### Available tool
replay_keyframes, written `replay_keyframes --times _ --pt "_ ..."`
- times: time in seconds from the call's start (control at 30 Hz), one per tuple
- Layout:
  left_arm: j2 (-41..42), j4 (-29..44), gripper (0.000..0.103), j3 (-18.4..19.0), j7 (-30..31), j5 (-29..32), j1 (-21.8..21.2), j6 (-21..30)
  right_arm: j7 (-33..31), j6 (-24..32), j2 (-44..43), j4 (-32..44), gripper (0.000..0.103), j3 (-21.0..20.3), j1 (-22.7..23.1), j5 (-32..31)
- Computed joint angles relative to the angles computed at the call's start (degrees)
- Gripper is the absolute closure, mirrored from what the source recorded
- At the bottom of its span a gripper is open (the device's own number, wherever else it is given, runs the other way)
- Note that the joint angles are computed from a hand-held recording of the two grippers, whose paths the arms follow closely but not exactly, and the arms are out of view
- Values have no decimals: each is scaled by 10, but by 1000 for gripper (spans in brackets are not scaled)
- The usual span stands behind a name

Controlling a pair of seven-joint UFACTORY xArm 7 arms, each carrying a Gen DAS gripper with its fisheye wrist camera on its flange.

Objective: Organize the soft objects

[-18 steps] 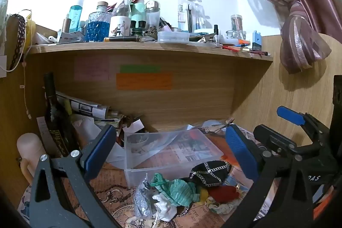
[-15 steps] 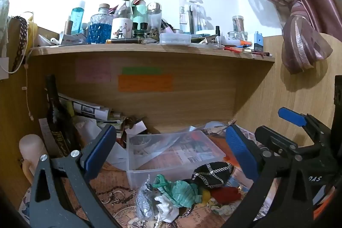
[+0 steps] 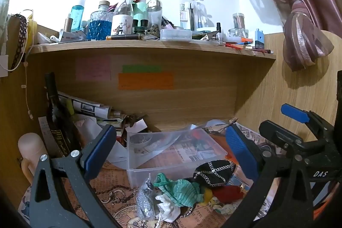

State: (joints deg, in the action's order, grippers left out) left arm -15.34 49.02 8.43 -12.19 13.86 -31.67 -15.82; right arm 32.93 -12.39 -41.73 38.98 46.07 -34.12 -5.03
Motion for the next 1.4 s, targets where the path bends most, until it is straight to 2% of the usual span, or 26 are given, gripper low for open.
replay_keyframes --times 0.17,0.37,0.57,0.8,1.1,1.4 --pt "1 5 0 29 -6 10 -27 5 -1 0 0 1 0 -1 0 1" --pt "2 5 0 16 -3 3 -14 4 -1 -1 0 1 0 1 -1 2" --pt "2 6 0 28 -4 8 -25 4 -2 -3 1 0 0 0 0 2" --pt "2 5 0 13 -1 3 -11 3 0 -2 2 3 0 2 -1 5" --pt "1 7 0 25 1 5 -26 8 -2 -7 4 0 0 1 1 7" --pt "4 8 0 5 7 -8 -11 8 -4 -7 4 0 0 2 0 10"
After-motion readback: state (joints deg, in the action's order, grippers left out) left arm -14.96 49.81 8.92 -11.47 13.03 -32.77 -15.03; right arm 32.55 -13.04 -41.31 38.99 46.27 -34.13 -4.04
